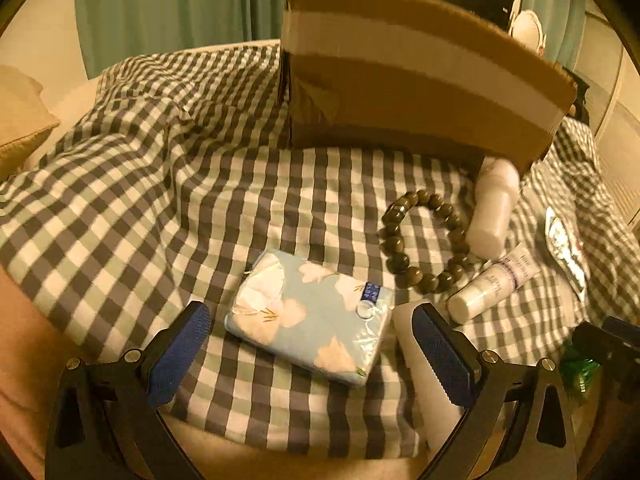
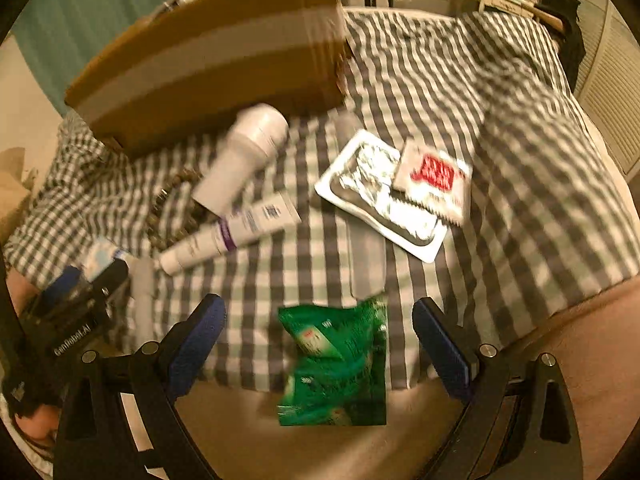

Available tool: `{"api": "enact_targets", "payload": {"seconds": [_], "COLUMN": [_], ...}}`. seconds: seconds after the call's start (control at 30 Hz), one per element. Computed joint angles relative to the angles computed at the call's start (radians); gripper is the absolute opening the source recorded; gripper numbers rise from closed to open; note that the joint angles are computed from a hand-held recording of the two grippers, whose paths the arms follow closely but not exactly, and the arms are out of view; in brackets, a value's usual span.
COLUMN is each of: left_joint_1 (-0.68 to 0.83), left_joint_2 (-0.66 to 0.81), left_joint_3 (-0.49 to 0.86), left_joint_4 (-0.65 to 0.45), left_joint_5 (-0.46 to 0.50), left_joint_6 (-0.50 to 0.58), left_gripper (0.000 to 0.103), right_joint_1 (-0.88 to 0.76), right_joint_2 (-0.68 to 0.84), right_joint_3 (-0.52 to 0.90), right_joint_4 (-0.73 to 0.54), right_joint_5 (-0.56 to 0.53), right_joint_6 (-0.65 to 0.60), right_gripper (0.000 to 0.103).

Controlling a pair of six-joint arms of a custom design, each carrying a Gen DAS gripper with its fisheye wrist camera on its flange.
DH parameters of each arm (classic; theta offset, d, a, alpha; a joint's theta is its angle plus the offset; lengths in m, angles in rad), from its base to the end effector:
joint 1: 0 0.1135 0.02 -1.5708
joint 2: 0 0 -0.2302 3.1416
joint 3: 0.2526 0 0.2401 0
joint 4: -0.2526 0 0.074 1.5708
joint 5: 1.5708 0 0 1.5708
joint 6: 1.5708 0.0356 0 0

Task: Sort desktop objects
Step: 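Grasp the blue floral tissue pack with the left tool while the right tool grasps the green snack bag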

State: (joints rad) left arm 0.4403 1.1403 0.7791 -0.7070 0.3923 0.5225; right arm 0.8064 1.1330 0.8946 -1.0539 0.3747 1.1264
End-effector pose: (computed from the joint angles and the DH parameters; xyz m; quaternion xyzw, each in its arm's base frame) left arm 0.1995 0.0789 0.2030 0.0875 0.9472 -0.0544 0.3036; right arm 0.1422 0.1295 0.2224 0.1805 0.9564 0.0074 0.2293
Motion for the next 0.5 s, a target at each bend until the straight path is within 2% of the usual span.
{"api": "enact_targets", "payload": {"seconds": [0.13,0.23,0.43,0.5], "left_joint_1": [0.000,0.011,0.003,0.009], "left_joint_2": [0.055,0.111,0.110,0.120], "left_joint_3": [0.006,0.024,-0.001,0.004], "left_joint_4": [0.022,0.023,0.053,0.048], "left_joint_5": [0.002,0.018,0.009,0.016], "left_joint_6": [-0.023,-0.039,-0.029,-0.028], "left_gripper": [0.103,0.103,0.103,0.103], "right_joint_1": [-0.006,-0.030,-0.092,-0.095], "right_joint_2": [0.016,0.008,0.013,0.010], "right_joint_3": [-0.020,-0.063,-0.125,-0.132], "right_joint_4": [0.024,0.067,0.130,0.142], "right_joint_5": [-0.015,-0.064,-0.142,-0.150], "right_joint_6": [-0.006,-0.014,-0.043,-0.051], "right_gripper": [0.095,0.095,0.096,0.100]}}
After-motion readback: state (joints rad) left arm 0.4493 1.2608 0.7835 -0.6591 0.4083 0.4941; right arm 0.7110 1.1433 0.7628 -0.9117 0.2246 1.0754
